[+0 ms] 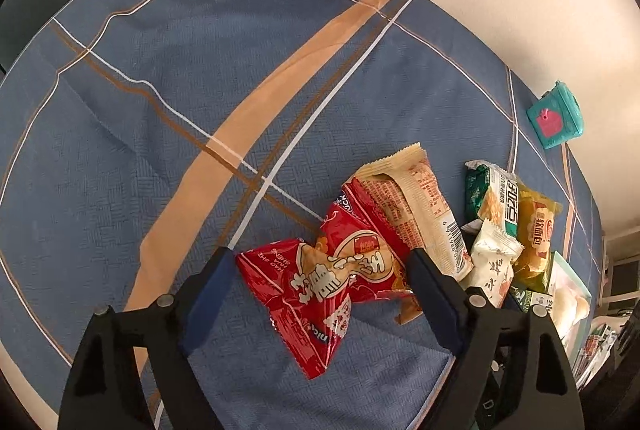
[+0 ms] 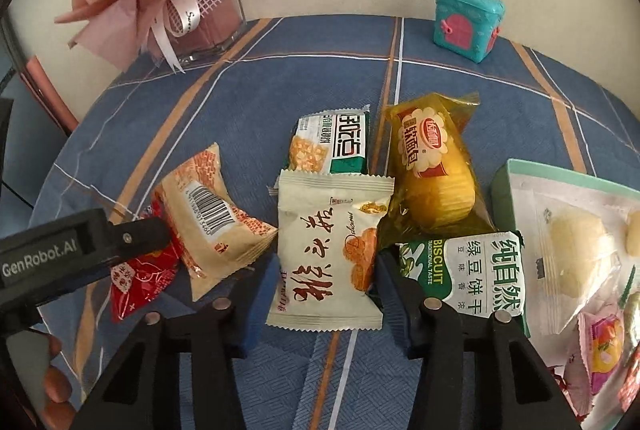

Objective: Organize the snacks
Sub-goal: 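Grasp the red packet with the left gripper while the right grasps the cream-white packet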

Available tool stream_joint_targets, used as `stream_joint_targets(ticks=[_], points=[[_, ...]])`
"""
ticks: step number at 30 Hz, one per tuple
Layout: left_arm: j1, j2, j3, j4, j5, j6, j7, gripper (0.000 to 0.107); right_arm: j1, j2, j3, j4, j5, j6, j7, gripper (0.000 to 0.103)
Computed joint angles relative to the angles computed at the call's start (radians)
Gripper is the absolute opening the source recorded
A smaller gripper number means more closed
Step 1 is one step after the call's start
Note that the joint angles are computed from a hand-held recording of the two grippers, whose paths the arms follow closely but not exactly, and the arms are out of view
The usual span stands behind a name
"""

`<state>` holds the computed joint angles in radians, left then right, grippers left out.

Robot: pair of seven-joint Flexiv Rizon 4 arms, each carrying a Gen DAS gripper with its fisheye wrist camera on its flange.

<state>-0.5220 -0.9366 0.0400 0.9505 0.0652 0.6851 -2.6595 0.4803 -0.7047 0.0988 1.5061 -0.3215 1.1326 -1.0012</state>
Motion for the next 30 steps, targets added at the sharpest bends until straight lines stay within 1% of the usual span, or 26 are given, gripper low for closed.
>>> stream_joint_targets(ticks=[6, 10, 13, 14, 17, 23, 28, 29, 30], points=[[-0.005, -0.002, 0.004, -0.013, 0.005, -0.017, -0.006, 0.087, 0.01, 0.001, -0.012, 0.002, -0.017, -0.007, -0.003, 0.052], [-0.007, -0.001, 0.006, -0.011, 0.006, -0.018, -0.021, 0.086, 0.001, 0.006, -0.002, 0.005, -0.01, -0.008, -0.009, 0.052], [-0.021, 0.004, 0.03, -0.032, 0.031, -0.086, -0.042, 0.086, -0.005, 0.005, 0.008, -0.003, 0.002, -0.017, -0.017, 0.052], [-0.02, 0.009, 0.031, -0.027, 0.037, -0.095, -0.048, 0.086, -0.006, 0.006, 0.009, -0.004, 0.003, -0.022, -0.02, 0.052], [-0.008, 0.029, 0.019, 0.017, 0.034, -0.064, -0.075, 0.086, -0.009, 0.007, 0.013, -0.008, 0.011, -0.031, -0.028, 0.052], [-0.008, 0.05, 0.024, 0.046, 0.049, -0.074, -0.12, 0.086, -0.019, 0.003, 0.037, -0.025, 0.037, -0.06, -0.067, 0.052], [0.01, 0.051, -0.006, 0.074, 0.022, -0.062, -0.108, 0.086, -0.02, 0.003, 0.04, -0.029, 0.056, -0.065, -0.076, 0.052], [0.003, 0.056, 0.001, 0.078, 0.03, -0.067, -0.108, 0.085, -0.023, 0.003, 0.042, -0.029, 0.062, -0.065, -0.078, 0.052], [0.002, 0.058, 0.001, 0.076, 0.03, -0.073, -0.104, 0.08, -0.022, 0.004, 0.042, -0.029, 0.064, -0.065, -0.078, 0.051]])
